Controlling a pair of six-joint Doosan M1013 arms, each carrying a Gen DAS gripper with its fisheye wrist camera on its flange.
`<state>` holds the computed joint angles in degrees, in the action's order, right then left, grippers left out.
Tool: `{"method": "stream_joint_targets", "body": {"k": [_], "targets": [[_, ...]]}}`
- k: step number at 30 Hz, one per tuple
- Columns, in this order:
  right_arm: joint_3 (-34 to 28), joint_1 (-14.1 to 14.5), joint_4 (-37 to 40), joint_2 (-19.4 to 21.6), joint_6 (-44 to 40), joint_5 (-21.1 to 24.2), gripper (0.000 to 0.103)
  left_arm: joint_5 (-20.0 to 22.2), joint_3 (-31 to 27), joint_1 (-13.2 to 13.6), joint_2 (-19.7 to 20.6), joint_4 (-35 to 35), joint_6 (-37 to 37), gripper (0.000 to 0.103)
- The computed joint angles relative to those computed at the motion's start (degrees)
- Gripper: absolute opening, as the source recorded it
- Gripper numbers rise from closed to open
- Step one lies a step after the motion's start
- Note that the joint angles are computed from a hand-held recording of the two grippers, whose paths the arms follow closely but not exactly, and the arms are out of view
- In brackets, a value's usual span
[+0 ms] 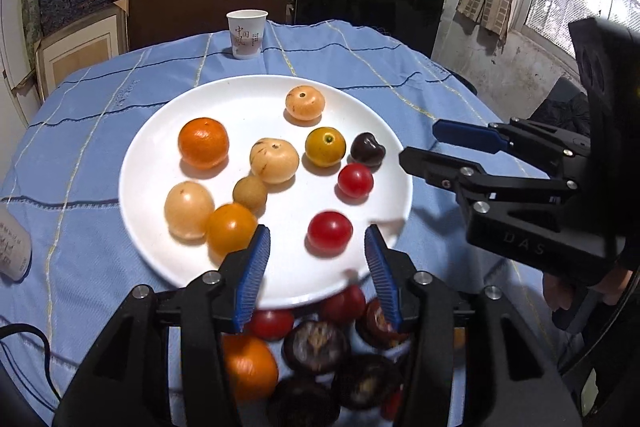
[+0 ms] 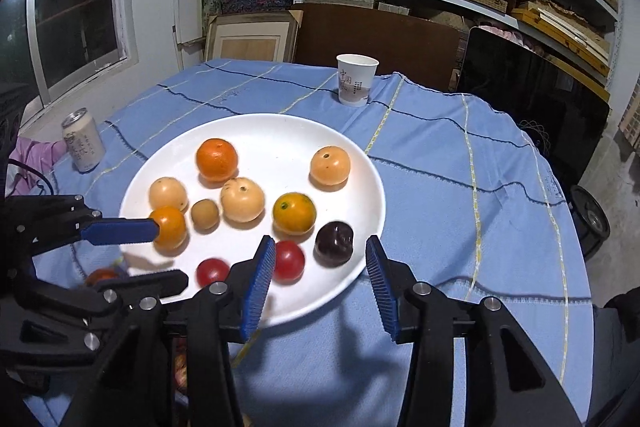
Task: Organize fruits
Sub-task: 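Lift both fruits onto the white plate and open both tools, then grasp a dark brown fruit with the left tool while the right tool grasps the tan round pear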
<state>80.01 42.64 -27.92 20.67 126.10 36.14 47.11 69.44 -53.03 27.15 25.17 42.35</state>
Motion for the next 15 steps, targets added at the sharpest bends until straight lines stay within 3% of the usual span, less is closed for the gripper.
{"method": "stream_joint_targets", "body": {"k": [4,6,15], "targets": [[3.9,1.2,0.6,-2.6,1.3,-2.1,0.047,-1.1,5.1,-1.3,-3.5,3.7,-2.6,0.051],[6.0,1.8,1.8,-3.9,2.5,-3.3,0.047,-1.8,7.8,-1.9,-5.4,5.4,-4.9,0.058],[12.9,5.2,0.3,-6.9,13.2,-7.4,0.047,-1.6,15.0,-3.5,-9.0,7.8,-9.4,0.058]]}}
